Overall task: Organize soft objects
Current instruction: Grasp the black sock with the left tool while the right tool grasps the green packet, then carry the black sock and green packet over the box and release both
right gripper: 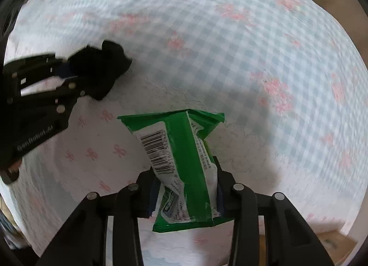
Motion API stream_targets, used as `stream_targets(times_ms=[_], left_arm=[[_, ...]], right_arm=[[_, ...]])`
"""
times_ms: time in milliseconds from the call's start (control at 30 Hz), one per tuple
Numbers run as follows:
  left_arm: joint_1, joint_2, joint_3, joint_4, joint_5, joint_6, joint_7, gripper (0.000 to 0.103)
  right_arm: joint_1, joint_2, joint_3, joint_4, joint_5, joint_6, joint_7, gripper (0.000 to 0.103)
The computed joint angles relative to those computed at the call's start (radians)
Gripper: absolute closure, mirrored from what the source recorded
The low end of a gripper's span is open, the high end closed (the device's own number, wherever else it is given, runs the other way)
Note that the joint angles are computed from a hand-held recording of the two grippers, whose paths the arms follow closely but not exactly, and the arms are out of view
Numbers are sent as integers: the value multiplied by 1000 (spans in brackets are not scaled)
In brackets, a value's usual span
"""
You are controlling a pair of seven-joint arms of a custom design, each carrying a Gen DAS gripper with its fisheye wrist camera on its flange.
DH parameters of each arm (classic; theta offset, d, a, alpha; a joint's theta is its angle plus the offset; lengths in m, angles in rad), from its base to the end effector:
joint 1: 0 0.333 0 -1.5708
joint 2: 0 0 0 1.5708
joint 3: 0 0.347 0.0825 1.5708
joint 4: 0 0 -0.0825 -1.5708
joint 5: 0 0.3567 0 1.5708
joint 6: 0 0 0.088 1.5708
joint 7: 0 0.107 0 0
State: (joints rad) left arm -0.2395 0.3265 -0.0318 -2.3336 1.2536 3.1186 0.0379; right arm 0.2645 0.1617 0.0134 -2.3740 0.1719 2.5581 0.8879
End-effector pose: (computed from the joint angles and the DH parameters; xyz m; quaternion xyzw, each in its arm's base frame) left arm 0.4619 -0.2126 0.2739 -0.6933 0.6813 -0.2022 0.1198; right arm 0.4800 0.1343 0.3108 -0.9288 0.3671 0.0178 0.0472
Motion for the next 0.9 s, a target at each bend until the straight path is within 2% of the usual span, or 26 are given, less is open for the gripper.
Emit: stream_targets(times_ms=[167,267,367,433,567,633,733,900], left_arm=[[12,-59,-23,-50,-40,-8,23,87],[42,-125,-66,-96,-133,-27,97,87],[85,-223,-145,-157,-346,-58,282,87],[81,-290,-171,-182,-463,-84,375,87],[23,-437,-180,-219,-700,-151,552,87],[-35,-503,-162,-221,-816,-205,628,87],[-90,-597,-170,-209,-893,-292,643,87],[-167,-711,-193,-152,-964,-437,626,87]], right_arm=[[-12,-64,16,-32,98,-7,-5,68],[-17,-124,23,-53,143,-26,1,68],[-26,-203,26,-64,181,-76,15,68],[-37,-258,23,-63,218,-135,23,68],[-70,-422,21,-80,241,-251,85,68],[-90,-478,29,-79,233,-284,123,68],[-132,-593,27,-74,213,-362,193,68],[-182,-708,22,-60,217,-430,249,68]])
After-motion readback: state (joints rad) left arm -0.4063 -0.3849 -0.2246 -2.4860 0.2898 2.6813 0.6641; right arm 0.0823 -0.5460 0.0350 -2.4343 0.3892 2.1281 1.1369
